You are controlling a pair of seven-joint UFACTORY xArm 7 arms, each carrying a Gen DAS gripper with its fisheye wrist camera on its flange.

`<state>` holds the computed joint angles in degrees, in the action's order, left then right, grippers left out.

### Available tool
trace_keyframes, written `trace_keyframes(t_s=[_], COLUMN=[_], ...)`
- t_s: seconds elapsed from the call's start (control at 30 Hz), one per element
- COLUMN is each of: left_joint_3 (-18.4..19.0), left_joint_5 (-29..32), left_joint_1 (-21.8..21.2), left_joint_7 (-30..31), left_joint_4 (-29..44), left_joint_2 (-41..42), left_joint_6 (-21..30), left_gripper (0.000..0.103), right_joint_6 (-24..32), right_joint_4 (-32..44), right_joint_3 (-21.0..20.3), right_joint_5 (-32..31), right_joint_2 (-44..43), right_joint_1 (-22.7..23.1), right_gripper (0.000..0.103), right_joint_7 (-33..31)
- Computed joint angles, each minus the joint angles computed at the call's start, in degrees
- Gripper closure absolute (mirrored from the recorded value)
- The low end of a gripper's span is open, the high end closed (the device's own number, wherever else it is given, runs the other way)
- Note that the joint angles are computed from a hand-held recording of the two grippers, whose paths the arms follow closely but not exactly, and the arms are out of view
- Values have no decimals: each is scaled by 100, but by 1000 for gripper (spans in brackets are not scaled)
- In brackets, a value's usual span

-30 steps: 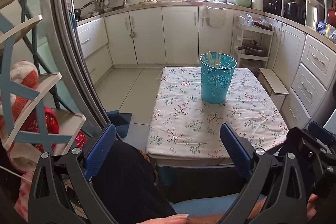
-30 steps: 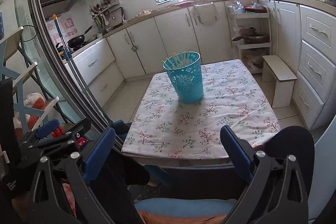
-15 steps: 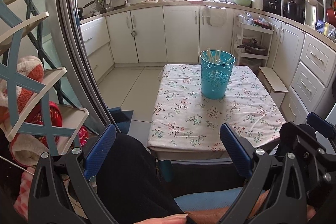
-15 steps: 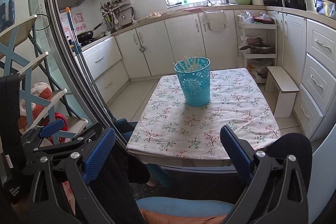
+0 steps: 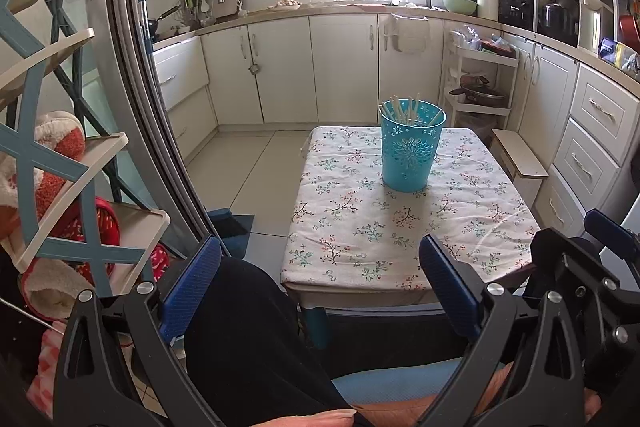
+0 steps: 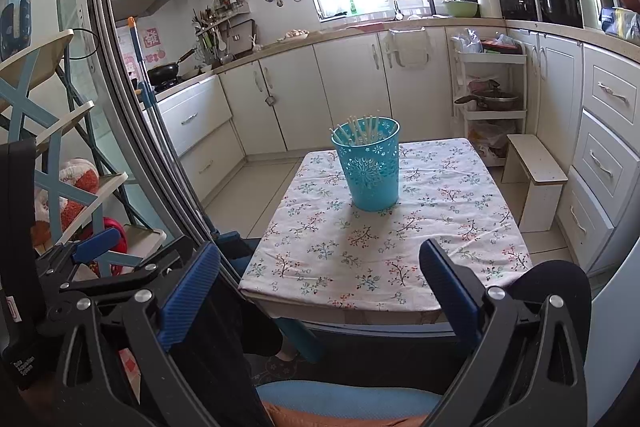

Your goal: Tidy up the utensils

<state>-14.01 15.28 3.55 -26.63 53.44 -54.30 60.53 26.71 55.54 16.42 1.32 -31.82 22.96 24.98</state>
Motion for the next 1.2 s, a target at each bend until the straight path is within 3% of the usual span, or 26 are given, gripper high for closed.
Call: trace_keyframes(t_s=[1.07,1.2], left_joint_3=[-36,-17], left_joint_5=[34,140], left_joint_1=[27,77], left_joint_7=[-17,-112], left_joint_4=[36,-182], left_joint_2=[-86,-359], left_joint_6=[62,-276], left_gripper=[7,8], right_joint_6=[-90,-76], right_joint_4=[-71,-103], right_joint_3=[13,-6], right_joint_5=[-27,3], right_joint_2=[-120,-136], right_joint_1=[-19,-1], right_gripper=[7,7], right_joint_7=[37,43])
